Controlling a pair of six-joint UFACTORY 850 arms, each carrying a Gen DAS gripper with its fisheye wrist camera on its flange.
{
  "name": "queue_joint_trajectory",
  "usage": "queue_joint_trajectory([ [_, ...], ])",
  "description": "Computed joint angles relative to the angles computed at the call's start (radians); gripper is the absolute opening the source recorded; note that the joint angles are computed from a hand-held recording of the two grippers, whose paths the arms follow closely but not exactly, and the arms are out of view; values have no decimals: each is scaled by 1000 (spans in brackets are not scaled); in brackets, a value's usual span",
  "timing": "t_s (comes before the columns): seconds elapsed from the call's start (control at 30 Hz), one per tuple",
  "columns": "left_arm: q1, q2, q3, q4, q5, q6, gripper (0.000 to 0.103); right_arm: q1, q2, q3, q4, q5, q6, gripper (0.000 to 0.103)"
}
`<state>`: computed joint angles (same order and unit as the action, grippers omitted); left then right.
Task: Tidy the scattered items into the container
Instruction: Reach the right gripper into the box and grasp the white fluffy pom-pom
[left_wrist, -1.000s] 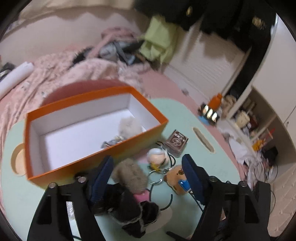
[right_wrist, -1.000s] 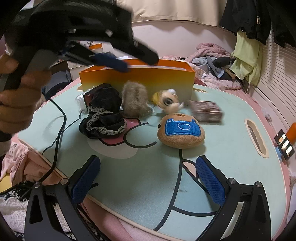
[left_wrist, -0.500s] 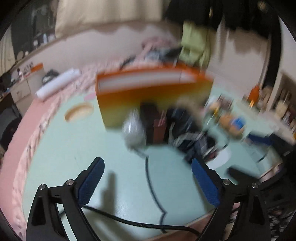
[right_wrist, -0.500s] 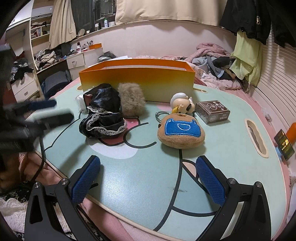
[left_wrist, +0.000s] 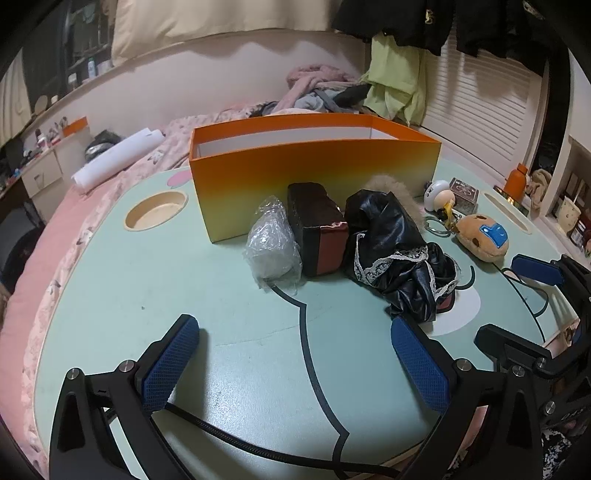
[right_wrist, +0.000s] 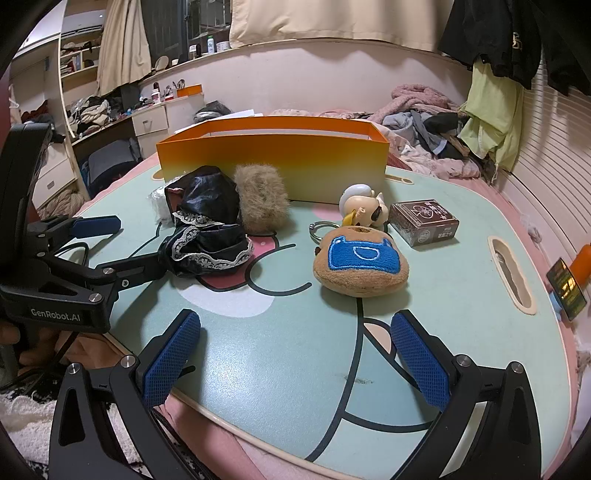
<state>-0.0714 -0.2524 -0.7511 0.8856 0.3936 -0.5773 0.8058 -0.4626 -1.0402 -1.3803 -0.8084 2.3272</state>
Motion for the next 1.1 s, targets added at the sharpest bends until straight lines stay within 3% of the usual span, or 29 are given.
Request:
queue_joint_trajectory([
  [0.17, 2, -2, 1, 2, 6, 0, 103, -20, 12, -15, 60, 43, -60, 102],
  [0.23, 2, -1, 3, -2, 7, 5, 103, -32, 43, -8, 20, 67, -39, 98],
  [0.4, 3, -1, 3, -4, 8, 7, 103, -54, 100, -90, 41, -68, -201, 97],
  [0.47, 1, 0, 4, -5, 8, 7, 103, -103, 109, -153, 95, -46, -318, 88],
  [0.53, -2, 1, 3, -8, 7, 7, 103, -169, 96, -221, 203, 34, -449, 72],
  [0.63, -4, 3, 4, -8, 9, 6, 103, -264, 20, -349, 464, 84, -709, 64],
  [0.77, -1, 1, 2, 0, 14, 2, 103, -365, -118, -501, 833, 31, -1016, 64],
  [0.97, -2, 0, 2, -5, 19, 8, 103, -409, -225, -593, 998, -97, -1146, 62],
  [1.0, 0, 0, 3, -3, 20, 8, 103, -410, -240, -609, 1006, -114, -1161, 60],
  [1.03, 1, -1, 3, 0, 22, 7, 103, -409, -260, -630, 1011, -141, -1174, 50],
  [1.1, 1, -1, 3, 0, 22, 7, 103, -397, -304, -680, 979, -226, -1175, 39],
])
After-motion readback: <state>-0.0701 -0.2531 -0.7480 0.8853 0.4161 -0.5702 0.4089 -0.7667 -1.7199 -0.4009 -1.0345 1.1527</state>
